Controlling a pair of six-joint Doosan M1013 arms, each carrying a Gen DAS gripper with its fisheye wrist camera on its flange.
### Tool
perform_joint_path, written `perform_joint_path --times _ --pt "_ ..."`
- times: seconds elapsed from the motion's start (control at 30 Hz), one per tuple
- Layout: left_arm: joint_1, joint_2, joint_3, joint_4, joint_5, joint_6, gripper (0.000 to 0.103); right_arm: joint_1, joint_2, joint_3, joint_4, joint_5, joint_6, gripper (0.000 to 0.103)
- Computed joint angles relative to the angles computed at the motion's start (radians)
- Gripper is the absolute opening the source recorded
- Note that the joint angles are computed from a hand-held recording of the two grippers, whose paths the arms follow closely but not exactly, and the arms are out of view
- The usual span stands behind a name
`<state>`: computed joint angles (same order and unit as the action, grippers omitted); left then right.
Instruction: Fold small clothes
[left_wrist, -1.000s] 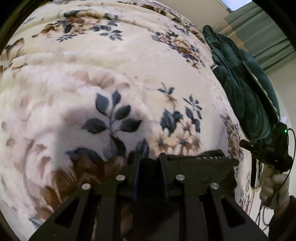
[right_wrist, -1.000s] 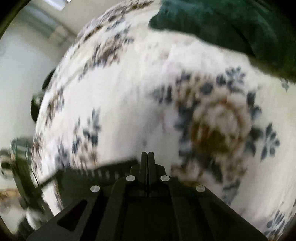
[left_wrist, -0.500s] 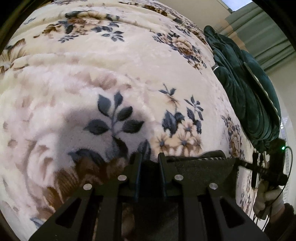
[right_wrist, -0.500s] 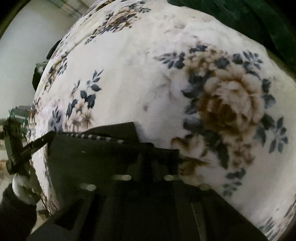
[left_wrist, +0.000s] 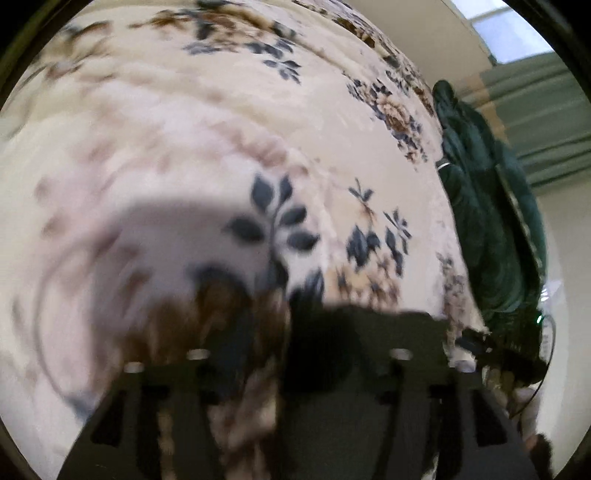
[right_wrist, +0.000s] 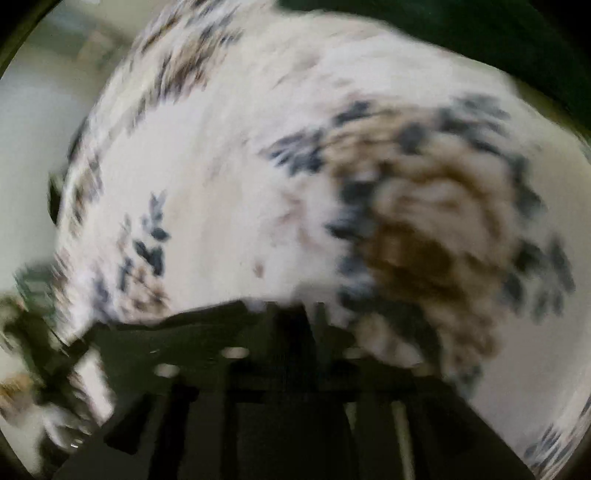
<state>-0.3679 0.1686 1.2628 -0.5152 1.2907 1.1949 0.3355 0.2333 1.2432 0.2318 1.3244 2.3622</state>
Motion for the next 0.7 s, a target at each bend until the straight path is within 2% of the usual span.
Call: perform_joint_path --times 0.03,0.17,0.23,0.3,0.33,0.37,0.4,0.47,0.57,0.6,0.67,0.7 --pt "0.003 -0.021 0.022 -0.01 -0.001 -0.006 0.058 -0.005 -0.032 0.029 0.014 -0.012 0.024 0.053" --pt "0.007 -0.093 0.117 -0.071 0.027 -0.049 0.058 0.001 -0.172 0.168 0.066 0.001 0.126 0.053" --pt "-0.001 -0.118 0.16 -0.1 0.045 -0.068 0.058 0.016 -0.21 0.229 0.12 0.008 0.18 0.053" --pt "-0.02 -0.134 0.183 -0.096 0.051 -0.081 0.058 0.039 -0.249 0.301 0.179 -0.033 0.221 0.053" --pt "-0.025 -0.139 0.191 -0.101 0.049 -0.08 0.058 0.052 -0.263 0.329 0.2 -0.061 0.233 0.049" --pt "-0.031 -0.141 0.194 -0.101 0.048 -0.08 0.058 0.068 -0.273 0.352 0.21 -0.095 0.255 0.035" --pt "-0.04 -0.142 0.191 -0.089 0.055 -0.076 0.057 0.093 -0.281 0.359 0.173 -0.121 0.293 0.015" --pt "-0.047 -0.139 0.184 -0.082 0.065 -0.065 0.058 0.142 -0.284 0.333 0.044 -0.111 0.378 0.013" --pt "-0.046 -0.134 0.183 -0.091 0.069 -0.045 0.058 0.184 -0.29 0.306 -0.07 -0.088 0.478 0.012" --pt "-0.046 -0.129 0.182 -0.094 0.069 -0.037 0.058 0.18 -0.283 0.3 -0.062 -0.063 0.466 0.013" --pt "-0.04 -0.119 0.188 -0.126 0.062 -0.006 0.067 0.163 -0.257 0.294 0.008 -0.009 0.361 0.015" --pt "-0.037 -0.118 0.194 -0.143 0.053 0.008 0.069 0.152 -0.249 0.292 0.034 0.001 0.314 0.022"
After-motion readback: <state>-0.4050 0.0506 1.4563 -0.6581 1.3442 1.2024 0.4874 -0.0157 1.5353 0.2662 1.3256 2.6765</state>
